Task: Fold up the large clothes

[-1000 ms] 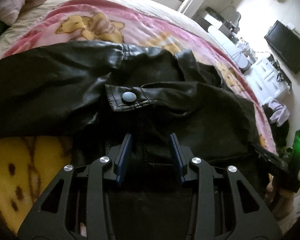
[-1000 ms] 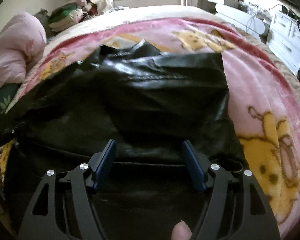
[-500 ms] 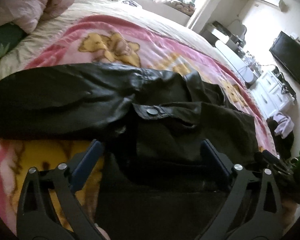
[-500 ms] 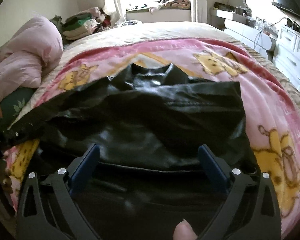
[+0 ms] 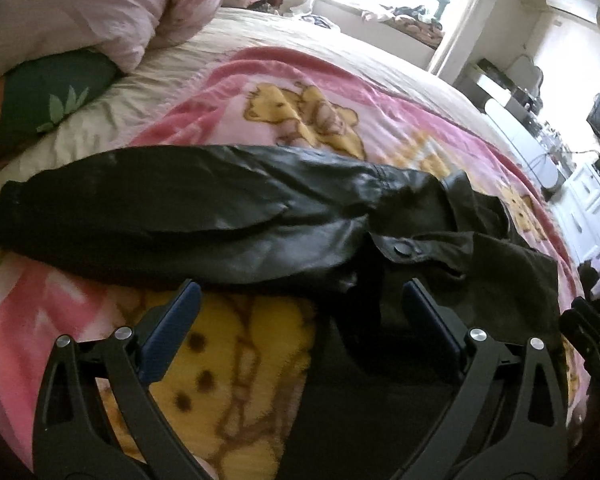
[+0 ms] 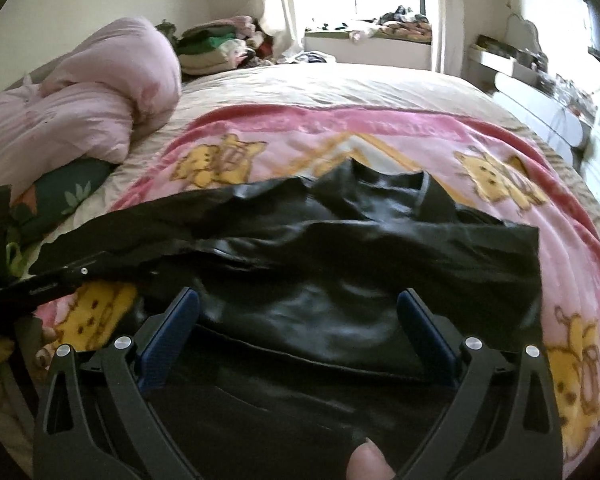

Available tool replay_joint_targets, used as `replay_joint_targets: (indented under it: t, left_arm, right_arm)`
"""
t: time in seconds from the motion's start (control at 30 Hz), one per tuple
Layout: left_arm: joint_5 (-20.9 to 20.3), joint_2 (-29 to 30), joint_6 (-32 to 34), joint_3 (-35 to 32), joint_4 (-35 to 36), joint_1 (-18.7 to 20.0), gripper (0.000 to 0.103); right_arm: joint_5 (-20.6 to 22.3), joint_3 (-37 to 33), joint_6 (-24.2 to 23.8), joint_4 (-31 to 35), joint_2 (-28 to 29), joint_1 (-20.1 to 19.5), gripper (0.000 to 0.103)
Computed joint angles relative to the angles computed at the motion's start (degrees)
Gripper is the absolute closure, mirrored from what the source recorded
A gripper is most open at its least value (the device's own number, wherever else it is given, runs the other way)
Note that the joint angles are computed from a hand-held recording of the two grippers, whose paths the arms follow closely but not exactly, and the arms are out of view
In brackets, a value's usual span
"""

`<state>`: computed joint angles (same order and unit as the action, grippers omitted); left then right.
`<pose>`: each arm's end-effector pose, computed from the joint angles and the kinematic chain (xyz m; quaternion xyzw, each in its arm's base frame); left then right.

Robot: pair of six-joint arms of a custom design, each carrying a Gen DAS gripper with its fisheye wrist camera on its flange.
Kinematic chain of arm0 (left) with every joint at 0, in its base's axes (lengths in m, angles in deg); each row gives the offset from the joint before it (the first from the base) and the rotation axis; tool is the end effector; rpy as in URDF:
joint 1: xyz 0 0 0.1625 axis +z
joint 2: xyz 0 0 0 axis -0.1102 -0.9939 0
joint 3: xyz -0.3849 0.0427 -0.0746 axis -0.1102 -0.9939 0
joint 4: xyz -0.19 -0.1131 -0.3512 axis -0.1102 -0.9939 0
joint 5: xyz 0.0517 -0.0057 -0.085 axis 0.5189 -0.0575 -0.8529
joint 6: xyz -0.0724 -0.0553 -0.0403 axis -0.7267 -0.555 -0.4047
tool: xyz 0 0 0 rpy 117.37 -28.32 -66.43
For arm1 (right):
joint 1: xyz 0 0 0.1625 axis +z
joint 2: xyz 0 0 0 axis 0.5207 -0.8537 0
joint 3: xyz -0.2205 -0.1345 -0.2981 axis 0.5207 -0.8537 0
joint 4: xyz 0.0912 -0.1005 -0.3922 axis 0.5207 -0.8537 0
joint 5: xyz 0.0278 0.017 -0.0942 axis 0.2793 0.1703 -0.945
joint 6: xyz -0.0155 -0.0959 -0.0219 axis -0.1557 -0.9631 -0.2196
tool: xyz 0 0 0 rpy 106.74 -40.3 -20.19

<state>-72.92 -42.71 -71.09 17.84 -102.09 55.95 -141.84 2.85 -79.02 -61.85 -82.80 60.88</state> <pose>-0.3112 -0.7142 0.0981 -0.1745 0.8104 -0.4567 0.3228 0.1498 -0.8415 0.2591 0.4140 -0.8622 0.2208 0.1911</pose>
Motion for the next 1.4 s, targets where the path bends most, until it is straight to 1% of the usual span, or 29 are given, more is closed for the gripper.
replay_joint_targets:
  t: [0.07,0.13,0.3,0.47,0.57,0.73,0.87,0.93,1.1,1.13,1.23,1.4]
  left_arm:
    - [1.25,-0.84,-2.53,0.5,3.08,-0.18,0.009]
    - [2.15,-1.72,-6.54,0.62,7.96,-0.29,0.009]
    - [3.0,-4.16,-10.16,3.26,9.51,-0.45,0.009]
    - [4.22,-6.99,-16.35,5.78,13.8,-0.56,0.009]
    - [5.05,-8.49,-21.41,6.65,18.56,-0.39,0.009]
    - [5.1,-11.25,-30.53,8.4,25.96,0.05,0.009]
    - [5.4,-13.37,-33.41,10.61,26.76,0.22,0.009]
    - [5.46,-14.48,-37.23,11.15,30.09,0.34,0.009]
    - [5.36,-17.43,-43.75,13.83,33.15,0.6,0.009]
    - [5.38,-18.0,-45.67,14.15,34.67,0.61,0.009]
    - [5.34,-19.31,-49.22,14.98,37.38,0.79,0.009]
    - [4.76,-21.39,-53.69,16.74,39.86,1.09,0.009]
  right_arm:
    - [0.31,0.49,-0.46,-0.14,0.06,0.53,0.004]
    - [0.43,1.28,-0.97,-0.81,0.05,1.12,0.004]
    - [1.24,2.45,-1.05,-1.52,0.31,2.16,0.004]
    - [0.82,2.94,-2.17,-1.79,0.93,3.15,0.004]
    - [0.89,3.56,-2.99,-2.22,1.23,3.7,0.004]
    - [1.44,3.47,-3.41,-1.5,2.02,4.43,0.004]
    - [1.61,3.77,-3.83,-0.96,2.56,5.16,0.004]
    - [1.79,4.11,-3.87,-0.97,2.81,5.53,0.004]
    - [2.08,4.48,-3.72,0.39,3.54,6.31,0.004]
    - [2.07,4.53,-3.81,0.59,3.69,6.43,0.004]
    - [2.11,4.76,-4.22,0.88,4.19,6.84,0.004]
    - [2.39,3.85,-4.44,2.68,5.33,7.55,0.004]
